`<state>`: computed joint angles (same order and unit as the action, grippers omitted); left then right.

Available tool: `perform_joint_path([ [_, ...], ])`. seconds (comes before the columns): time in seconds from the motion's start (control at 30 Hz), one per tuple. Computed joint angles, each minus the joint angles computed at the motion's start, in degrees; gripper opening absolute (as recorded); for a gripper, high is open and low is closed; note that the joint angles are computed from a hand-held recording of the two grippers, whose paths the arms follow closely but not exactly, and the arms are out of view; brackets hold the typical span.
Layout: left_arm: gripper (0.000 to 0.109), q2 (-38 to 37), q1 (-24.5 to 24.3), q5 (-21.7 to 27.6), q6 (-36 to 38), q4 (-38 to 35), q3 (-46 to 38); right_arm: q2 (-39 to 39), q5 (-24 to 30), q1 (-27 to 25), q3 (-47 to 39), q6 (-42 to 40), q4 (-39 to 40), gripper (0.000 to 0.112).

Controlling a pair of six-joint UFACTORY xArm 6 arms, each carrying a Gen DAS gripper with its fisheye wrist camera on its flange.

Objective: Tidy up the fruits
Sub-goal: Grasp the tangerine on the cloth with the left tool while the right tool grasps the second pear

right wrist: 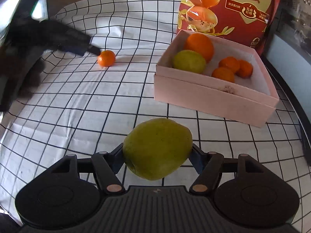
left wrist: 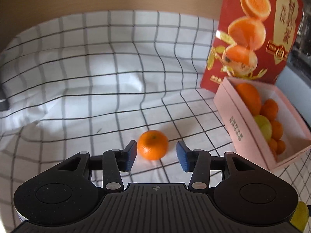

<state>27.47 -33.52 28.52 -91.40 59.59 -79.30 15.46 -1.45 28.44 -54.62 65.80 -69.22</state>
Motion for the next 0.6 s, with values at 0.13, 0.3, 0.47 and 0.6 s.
perform_joint_path([
  [0.13, 0.051, 3.53, 0.06, 1.65, 3.44, -0.75, -3.98, 0.97, 1.50, 0.89, -0.92, 0.14, -1.69, 0.069],
  [0.3, 0.051, 5.30, -0.49, 4.19, 6.10, 0.39, -6.39, 1.91, 1.90, 1.35, -2.10, 3.83, -7.38, 0.069],
  [0.47, 0.027, 0.95, -0.42, 1.36, 1.87, 3.39, -0.87, 3.00, 0.17, 0.56, -3.43, 6.47, -9.35, 0.069],
  [0.6, 0.020, -4.06, -1.17, -1.58, -3.14, 7.05, 5.43, 4.16, -1.05, 0.09, -4.81, 8.58, -11.72, 0.069],
])
